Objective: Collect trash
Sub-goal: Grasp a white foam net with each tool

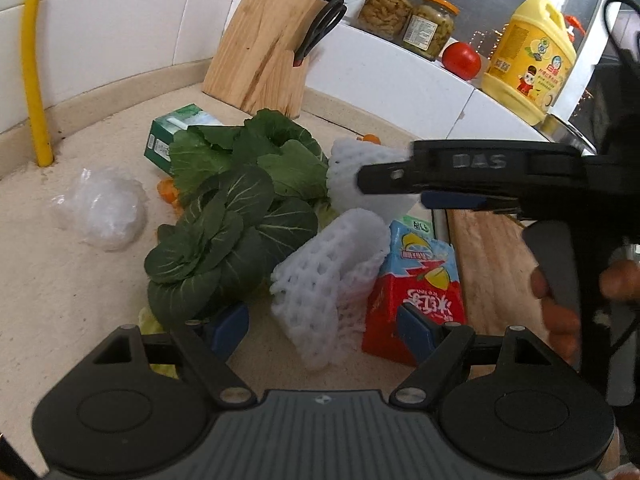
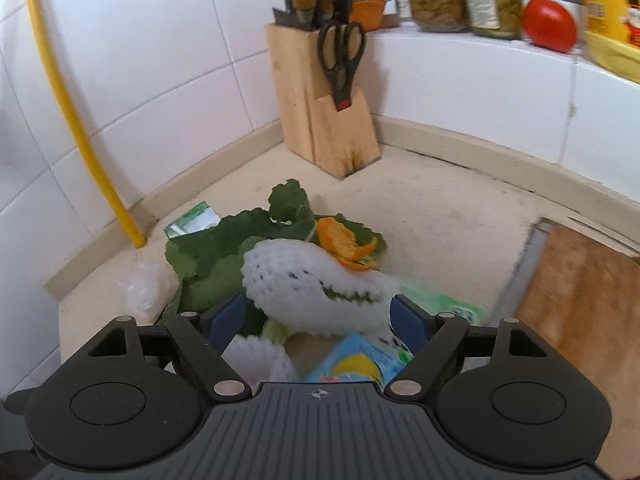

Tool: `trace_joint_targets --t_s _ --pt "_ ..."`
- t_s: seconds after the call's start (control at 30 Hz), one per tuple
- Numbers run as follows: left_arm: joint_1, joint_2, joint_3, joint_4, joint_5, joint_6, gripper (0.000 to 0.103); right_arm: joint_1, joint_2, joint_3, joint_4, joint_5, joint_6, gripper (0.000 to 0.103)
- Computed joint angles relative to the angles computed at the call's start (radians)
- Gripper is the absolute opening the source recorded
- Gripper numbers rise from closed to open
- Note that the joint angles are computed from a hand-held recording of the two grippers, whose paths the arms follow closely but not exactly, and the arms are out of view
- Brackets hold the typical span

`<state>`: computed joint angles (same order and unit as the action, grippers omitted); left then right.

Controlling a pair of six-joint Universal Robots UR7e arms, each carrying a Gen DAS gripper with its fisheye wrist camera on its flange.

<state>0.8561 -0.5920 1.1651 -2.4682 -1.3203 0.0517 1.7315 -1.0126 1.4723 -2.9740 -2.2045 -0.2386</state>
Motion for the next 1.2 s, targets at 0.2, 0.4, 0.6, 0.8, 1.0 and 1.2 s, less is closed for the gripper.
trace_joint_targets --t_s 0.2,0.4,0.6,0.8,1.0,1.2 --pt "0.006 -0.005 -0.007 0.023 -0.018 -0.009 0.038 -0.008 -0.014 -0.008 0.116 0.011 0.096 0.033" --pt "0.008 -0.062 0.049 0.018 -0.054 -0.005 0.031 -0.007 -0.107 0.091 0.102 0.089 0.197 0.024" --pt "0.009 -0.129 0.114 -0.002 -0.057 -0.017 0.031 0.019 -0.166 0.148 0.086 0.155 0.214 0.024" --pt "0.012 -0.158 0.154 -0.041 -0.036 -0.050 0.031 0.018 -0.163 0.145 0.115 0.190 0.234 0.024" --pt "0.009 -0.180 0.192 -0.037 -0.011 -0.037 0.032 0.026 -0.115 0.127 0.162 0.142 0.187 0.058" --pt "0.001 -0.178 0.209 -0.034 0.040 -0.015 0.046 0.060 -0.085 0.122 0.072 0.008 0.047 0.075"
